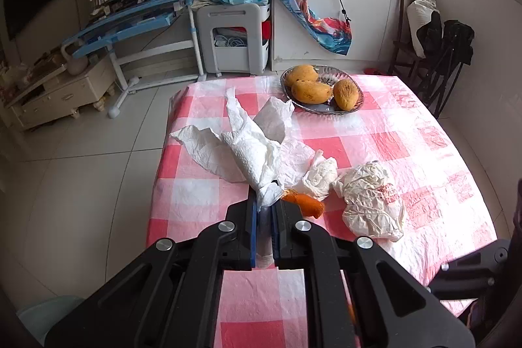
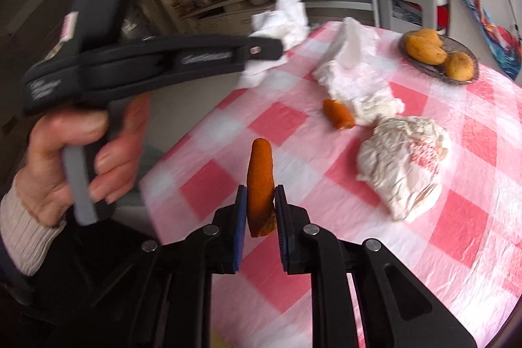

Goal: Collect trash
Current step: 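Carry both to the yellow bucket, dropping the peel from the right gripper while the left drops the tissue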

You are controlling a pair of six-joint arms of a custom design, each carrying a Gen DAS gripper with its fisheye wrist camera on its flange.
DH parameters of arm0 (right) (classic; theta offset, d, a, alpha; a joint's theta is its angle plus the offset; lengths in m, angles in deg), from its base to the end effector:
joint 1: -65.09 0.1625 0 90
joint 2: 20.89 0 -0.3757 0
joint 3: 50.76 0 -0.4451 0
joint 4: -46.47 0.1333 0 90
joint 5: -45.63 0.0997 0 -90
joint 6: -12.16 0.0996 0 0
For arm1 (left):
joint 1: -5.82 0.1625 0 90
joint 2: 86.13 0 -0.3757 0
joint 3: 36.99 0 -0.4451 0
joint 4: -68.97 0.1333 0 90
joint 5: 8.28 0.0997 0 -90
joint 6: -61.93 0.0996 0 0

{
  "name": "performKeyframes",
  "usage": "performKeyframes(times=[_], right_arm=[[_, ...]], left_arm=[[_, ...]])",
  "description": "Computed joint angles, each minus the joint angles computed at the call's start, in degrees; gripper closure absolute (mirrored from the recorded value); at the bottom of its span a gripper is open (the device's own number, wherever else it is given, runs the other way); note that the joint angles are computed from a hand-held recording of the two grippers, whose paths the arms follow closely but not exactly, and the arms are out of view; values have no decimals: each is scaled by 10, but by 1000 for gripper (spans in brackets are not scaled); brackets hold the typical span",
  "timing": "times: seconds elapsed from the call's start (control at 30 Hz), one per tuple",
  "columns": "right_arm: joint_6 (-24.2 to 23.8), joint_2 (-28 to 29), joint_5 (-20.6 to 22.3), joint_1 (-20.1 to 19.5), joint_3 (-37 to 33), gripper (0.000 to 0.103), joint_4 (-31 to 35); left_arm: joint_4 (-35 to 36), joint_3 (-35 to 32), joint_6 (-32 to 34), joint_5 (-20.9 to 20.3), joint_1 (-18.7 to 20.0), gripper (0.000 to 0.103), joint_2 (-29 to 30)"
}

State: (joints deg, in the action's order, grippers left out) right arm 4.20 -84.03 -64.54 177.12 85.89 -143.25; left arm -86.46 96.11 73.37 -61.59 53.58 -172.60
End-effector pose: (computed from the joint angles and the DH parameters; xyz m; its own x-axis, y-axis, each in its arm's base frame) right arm 0.2518 -0.3585 0.0310 -0.8717 -0.3241 0.3675 -0.4617 0.7945 -0.3946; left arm -0.1590 -0.4620 0.1705 -0.5825 0.5276 -0.6183 0.7672 0.6083 -0.2037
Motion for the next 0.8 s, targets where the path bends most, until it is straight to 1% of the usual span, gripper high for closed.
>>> performKeyframes(times=[0.2,0.43,0.5,0.53,0.57,0.6,0.63,0.67,0.8], right_arm=[[-14,-17,21,32,16,85,61],[-17,-26,17,73,24,85,148],[-13,-29,18,78,24,85,181],[-9,-34,24,81,27,84,209],[-8,-31,15,86,25,83,223],[-4,-27,1,94,25,72,226],[3,-28,-4,97,28,66,228],[5,-33,-1,97,34,63,227],[25,-73,-13,97,66,61,222]], left_arm=[[7,27,-6,2,-17,96,-34],[26,67,-18,3,-45,96,-85],[32,72,-23,2,-51,96,-93],[35,75,-25,0,-53,96,-97],[38,78,-27,-1,-56,96,-101],[42,80,-28,-3,-58,96,-104],[45,82,-28,-5,-61,96,-108],[46,84,-28,-6,-64,96,-109],[58,94,-35,-12,-75,96,-120]])
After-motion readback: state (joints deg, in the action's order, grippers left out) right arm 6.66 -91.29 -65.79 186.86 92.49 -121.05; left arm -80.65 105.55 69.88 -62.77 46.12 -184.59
